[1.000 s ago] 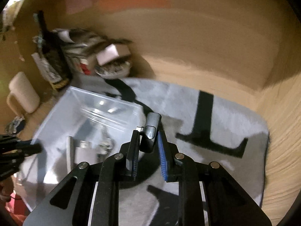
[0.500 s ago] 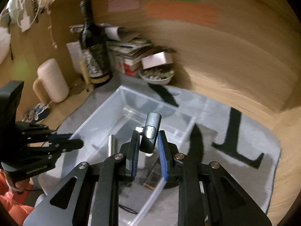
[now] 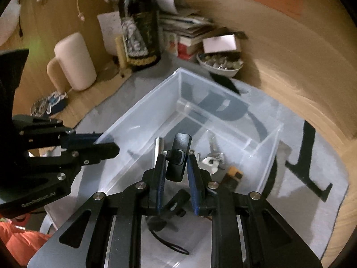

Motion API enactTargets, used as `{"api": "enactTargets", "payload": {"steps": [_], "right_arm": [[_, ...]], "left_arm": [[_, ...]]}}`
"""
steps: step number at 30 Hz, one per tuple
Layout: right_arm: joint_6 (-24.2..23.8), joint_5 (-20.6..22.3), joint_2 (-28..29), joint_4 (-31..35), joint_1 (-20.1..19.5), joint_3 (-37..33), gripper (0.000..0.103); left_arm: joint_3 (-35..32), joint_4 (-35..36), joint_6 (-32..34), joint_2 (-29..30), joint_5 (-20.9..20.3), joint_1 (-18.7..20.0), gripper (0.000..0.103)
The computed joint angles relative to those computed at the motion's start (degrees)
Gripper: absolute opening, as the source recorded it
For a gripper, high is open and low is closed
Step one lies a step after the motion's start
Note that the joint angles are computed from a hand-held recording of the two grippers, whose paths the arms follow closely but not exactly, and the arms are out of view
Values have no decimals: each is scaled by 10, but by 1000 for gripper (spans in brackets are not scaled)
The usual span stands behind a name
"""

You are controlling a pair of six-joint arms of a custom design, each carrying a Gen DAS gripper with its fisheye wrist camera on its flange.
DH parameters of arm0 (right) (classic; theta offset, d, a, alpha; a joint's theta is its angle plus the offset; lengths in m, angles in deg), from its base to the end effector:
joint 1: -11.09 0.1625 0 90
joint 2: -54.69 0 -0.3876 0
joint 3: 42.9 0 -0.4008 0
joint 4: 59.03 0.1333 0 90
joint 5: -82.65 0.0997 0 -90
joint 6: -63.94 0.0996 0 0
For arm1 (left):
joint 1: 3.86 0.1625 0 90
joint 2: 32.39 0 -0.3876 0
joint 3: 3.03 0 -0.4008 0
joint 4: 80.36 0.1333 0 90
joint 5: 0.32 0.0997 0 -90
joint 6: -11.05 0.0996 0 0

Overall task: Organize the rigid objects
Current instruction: 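Carry the dark grey item with the right gripper into the box and release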

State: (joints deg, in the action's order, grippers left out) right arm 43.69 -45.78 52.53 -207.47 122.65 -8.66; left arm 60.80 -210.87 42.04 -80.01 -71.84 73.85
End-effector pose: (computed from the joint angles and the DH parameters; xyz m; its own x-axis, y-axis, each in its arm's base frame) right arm 0.3791 -0.7651 -0.0614 -0.6647 -0.3177 0.6762 -0.5962 0.7710 -0.2238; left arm -0.0041 -0.7932 0.2919 -0.7183 0.5223 -0.4595 0.6578 0.7251 -0.2040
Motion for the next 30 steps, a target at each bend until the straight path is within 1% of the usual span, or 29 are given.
{"api": "enactTargets", "payload": {"steps": [2, 7, 8, 10, 13, 14, 15, 17, 19, 20, 23, 26, 28, 30], "right_arm": [[2, -3, 5, 13, 1, -7, 18], [25, -12, 16, 35, 1, -27, 19], [32, -12, 16, 39, 1, -28, 21], [39, -24, 19, 35, 2, -31, 32], [35, -33, 11, -3, 5, -12, 39], [34, -32, 2, -20, 7, 4, 40], [31, -33, -10, -45, 9, 25, 43], [25, -44, -25, -88, 14, 54, 48], [24, -47, -45, -126, 17, 89, 60], [25, -50, -57, -149, 18, 109, 61], [30, -74, -87, -215, 21, 163, 62], [47, -110, -123, -289, 22, 230, 64], [56, -136, -138, -332, 22, 263, 71], [67, -166, -157, -388, 21, 305, 73]], "left_arm": [[0, 0, 0, 0, 0, 0, 10], [1, -1, 0, 0, -1, 0, 10], [2, -1, 0, -1, -1, 0, 10], [2, -1, 0, -1, -1, 0, 10], [2, -1, 0, -1, -2, 0, 10], [3, -2, -1, -1, -2, 0, 10], [2, -2, 0, -1, -2, 0, 10], [2, -2, -1, -1, -3, 0, 10], [2, 0, -1, -1, -4, 0, 10], [1, 1, -2, -1, -6, 0, 10], [0, 2, -3, -1, -9, 1, 10], [0, 1, -2, -1, -11, 2, 10], [0, 2, -3, 0, -11, 2, 10], [-1, 2, -3, 0, -12, 2, 10]]}}
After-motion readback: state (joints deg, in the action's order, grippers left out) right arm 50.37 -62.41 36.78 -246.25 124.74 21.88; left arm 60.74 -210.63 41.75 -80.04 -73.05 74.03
